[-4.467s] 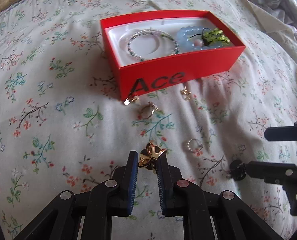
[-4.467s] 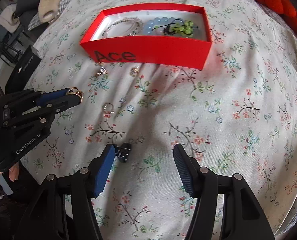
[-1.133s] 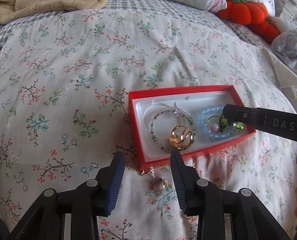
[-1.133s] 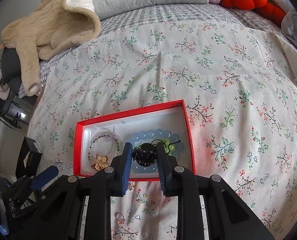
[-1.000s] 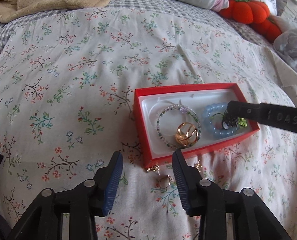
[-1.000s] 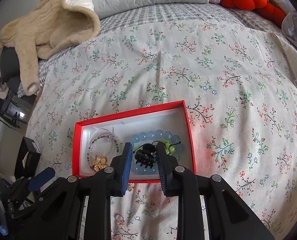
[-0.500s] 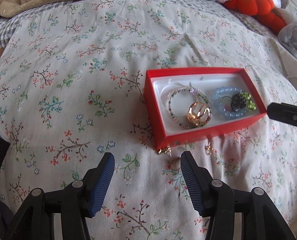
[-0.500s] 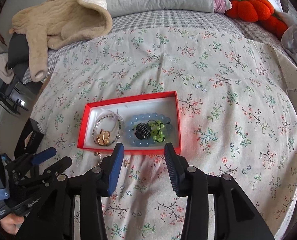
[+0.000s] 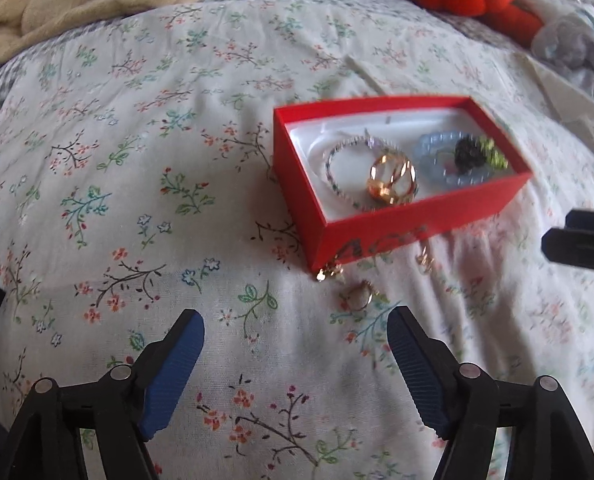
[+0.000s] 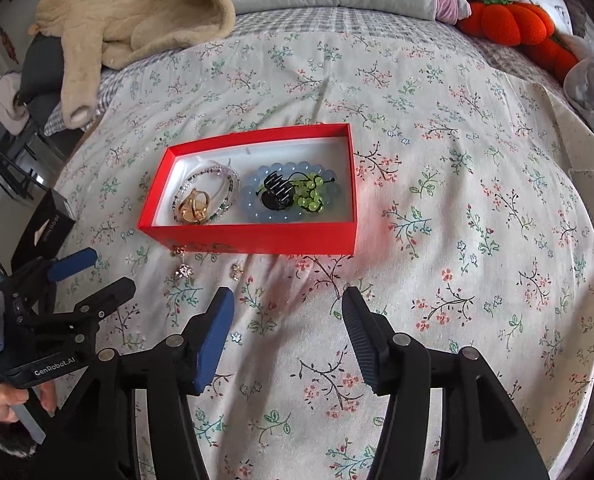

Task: Organize jewelry
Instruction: 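Withdraw both open tools from the box, then grasp the small gold hoop earring on the bedspread with the left tool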

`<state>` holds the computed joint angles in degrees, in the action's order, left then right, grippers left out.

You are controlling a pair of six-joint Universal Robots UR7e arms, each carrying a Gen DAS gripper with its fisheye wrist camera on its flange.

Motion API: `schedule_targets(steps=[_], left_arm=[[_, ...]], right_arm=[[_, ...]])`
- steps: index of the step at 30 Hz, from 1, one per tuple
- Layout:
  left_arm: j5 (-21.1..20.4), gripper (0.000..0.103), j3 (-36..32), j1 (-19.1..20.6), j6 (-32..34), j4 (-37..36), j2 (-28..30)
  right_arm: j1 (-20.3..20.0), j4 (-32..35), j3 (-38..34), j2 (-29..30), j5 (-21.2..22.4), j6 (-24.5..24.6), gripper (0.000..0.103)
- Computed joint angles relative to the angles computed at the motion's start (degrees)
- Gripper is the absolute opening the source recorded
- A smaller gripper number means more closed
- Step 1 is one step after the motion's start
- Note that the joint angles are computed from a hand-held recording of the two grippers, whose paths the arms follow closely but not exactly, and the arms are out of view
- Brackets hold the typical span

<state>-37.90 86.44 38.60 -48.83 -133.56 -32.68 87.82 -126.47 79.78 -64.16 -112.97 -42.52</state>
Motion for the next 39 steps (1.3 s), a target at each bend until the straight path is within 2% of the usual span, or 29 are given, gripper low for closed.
schedule_targets(steps=[6,10,14,18,26,28,30,39], left_arm=[[0.3,0.079,1.4,0.7,4.4,-2.8,1.8],[0.9,0.079,1.4,0.9,7.8,-6.1,2.9],[-0.9,0.078,0.9,1.3,11.0,-11.7,4.1],[-1.6,0.061,-1.1,1.6,13.5,-13.1,5.8],[-1.8,0.041,-3.8,2.0,13.8,-14.1,7.6],[-1.8,0.034,-4.2,2.1,14.2,-14.0,7.9],[-1.7,0.019,-4.5,2.0,14.2,-13.6,8.0],[-2.2,0.018,-3.2,1.3,12.3,-12.1,6.4]], right_arm=[[-1.6,-7.2,4.4,-0.4,0.2,-8.7,0.062],[-2.3,-8.7,5.2,0.0,0.6,-11.3,0.062],[-2.6,-10.8,5.9,0.2,1.5,-13.6,0.062],[-2.9,-11.3,5.5,0.8,1.0,-13.7,0.062],[-3.5,-11.1,4.4,1.8,-0.3,-13.4,0.062],[-3.6,-11.0,4.3,1.8,-0.2,-13.3,0.062],[-3.6,-11.0,4.2,1.7,0.1,-13.1,0.062],[-3.3,-8.7,3.8,1.6,2.8,-11.2,0.062]])
